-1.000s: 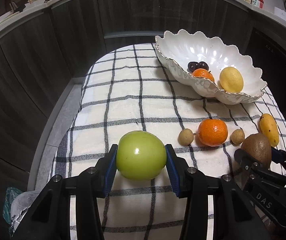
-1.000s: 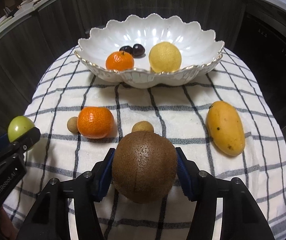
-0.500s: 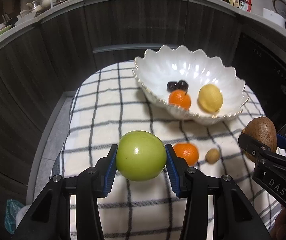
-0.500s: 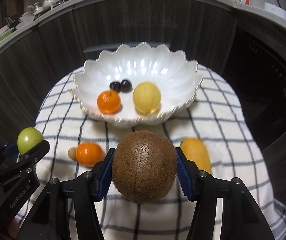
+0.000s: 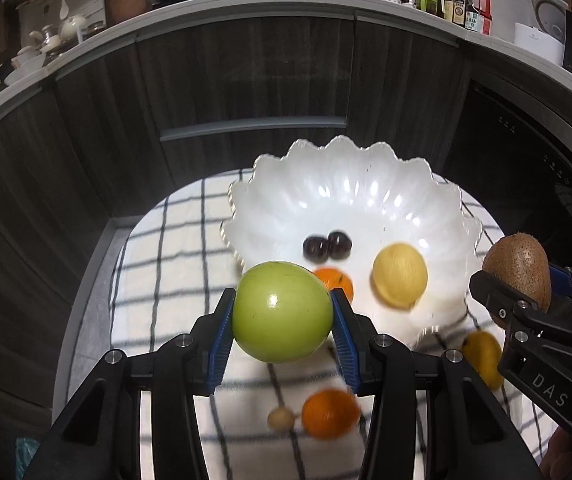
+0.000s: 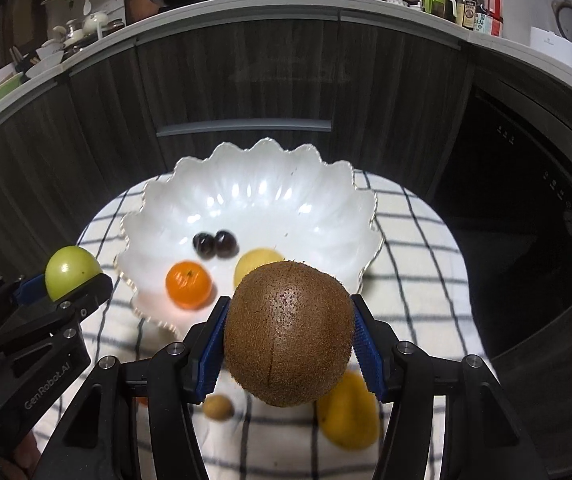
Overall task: Organize fruits
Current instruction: 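Carry the green apple and kiwi over the white bowl with both tools, then open both tools to drop the apple and kiwi into the bowl, then withdraw both open tools from the bowl back over the loose fruits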
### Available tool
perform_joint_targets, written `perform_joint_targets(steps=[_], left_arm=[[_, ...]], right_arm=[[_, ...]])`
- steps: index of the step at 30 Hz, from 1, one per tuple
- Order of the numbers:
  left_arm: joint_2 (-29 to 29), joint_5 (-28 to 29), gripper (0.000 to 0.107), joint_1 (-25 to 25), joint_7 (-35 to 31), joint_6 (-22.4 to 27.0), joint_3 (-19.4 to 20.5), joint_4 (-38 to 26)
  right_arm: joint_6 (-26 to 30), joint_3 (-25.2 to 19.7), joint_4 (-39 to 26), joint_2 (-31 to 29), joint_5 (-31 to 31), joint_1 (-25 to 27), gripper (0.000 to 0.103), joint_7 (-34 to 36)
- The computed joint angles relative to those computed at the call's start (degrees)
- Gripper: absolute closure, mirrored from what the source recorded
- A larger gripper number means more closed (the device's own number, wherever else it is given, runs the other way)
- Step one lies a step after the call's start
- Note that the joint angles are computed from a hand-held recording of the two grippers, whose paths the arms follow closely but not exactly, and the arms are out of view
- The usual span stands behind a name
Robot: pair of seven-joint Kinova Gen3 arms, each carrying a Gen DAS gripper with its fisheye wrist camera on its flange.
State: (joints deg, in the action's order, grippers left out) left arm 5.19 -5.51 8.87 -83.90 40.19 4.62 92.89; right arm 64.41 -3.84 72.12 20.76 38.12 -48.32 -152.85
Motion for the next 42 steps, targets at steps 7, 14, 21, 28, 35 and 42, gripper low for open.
perform_joint_targets(steps=[7, 14, 21, 28, 35, 42], left_arm=[[5.58, -0.43, 0.062, 0.86, -0.79, 0.52, -0.02, -5.85], [10.49, -0.33, 0.062, 1.89, -1.72, 2.3, -0.59, -10.39], [13.12, -0.1, 0.062, 2.34, -1.9, 2.52, -1.17, -12.15], [14.64, 0.52, 0.062, 2.15, -2.45, 3.27, -1.33, -13.19], [13.86, -0.78, 0.04, 2.95, -0.98, 2.46, -2.37, -12.34], [11.87, -4.69, 0.021, 4.38, 3.07, 1.69, -3.55, -10.89]], right_arm=[[-1.79, 0.85, -2.69, 2.39, -3.44, 3.91, 0.045, 4.64], [-3.2, 2.08, -4.29, 4.47, -6.56, 5.9, 0.045, 7.69], [-4.24, 3.07, -5.42, 6.17, -8.84, 7.04, 0.045, 9.78], [-4.18, 3.63, -6.3, 7.05, -9.99, 7.25, 0.045, 11.09], [-2.52, 5.62, -6.74, 7.2, -5.37, 4.01, 0.029, 9.24], [1.09, 6.24, -7.88, 6.9, 0.01, 1.22, 0.015, 5.6]])
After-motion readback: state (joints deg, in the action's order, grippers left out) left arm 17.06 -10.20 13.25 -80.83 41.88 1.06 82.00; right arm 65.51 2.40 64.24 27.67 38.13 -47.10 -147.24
